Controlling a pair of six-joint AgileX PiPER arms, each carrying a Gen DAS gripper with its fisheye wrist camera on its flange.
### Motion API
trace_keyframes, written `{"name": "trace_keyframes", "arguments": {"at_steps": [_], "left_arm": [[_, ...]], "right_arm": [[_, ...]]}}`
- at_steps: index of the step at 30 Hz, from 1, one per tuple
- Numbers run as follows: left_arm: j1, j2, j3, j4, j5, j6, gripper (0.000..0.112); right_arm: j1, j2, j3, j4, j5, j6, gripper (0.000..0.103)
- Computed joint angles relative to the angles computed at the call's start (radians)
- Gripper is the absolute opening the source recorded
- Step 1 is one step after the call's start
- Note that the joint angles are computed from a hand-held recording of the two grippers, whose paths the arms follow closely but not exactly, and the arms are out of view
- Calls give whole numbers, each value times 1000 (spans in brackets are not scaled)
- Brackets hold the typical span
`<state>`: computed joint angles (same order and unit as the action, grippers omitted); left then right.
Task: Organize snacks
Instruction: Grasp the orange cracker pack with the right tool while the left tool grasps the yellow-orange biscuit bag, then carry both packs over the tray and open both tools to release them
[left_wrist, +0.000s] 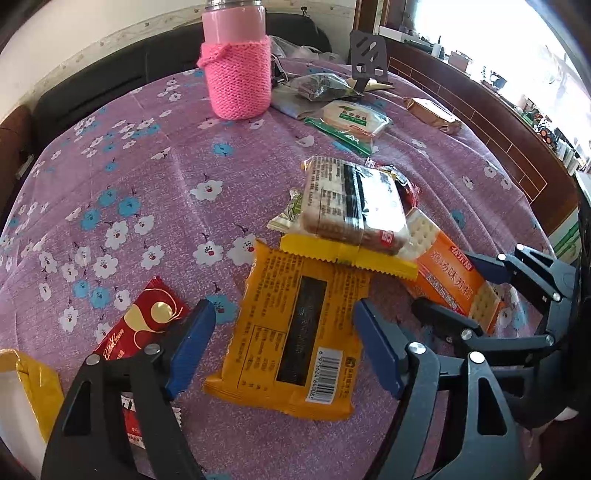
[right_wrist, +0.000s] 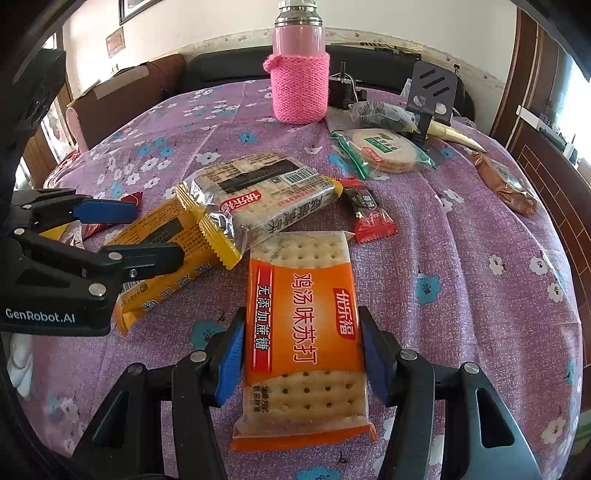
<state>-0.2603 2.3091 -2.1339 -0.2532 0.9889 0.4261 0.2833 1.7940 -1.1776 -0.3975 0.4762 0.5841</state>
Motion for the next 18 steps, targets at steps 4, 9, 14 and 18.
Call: {"name": "trace_keyframes", "arguments": {"at_steps": [4, 9, 14, 18], "left_arm": [[-13, -5, 22, 16, 17, 23, 80], [-66, -44, 119, 130, -69, -14, 70], [-74, -108, 221, 171, -118, -88, 70], [-32, -233, 379, 98, -182, -83, 70]], "right_arm": [[-14, -6, 6, 46, -15, -37, 58], [-19, -9, 2, 67, -4, -51, 58], [-31, -22, 7, 160, -6, -132, 57], [-62, -40, 19, 419, -20, -360, 57]]}}
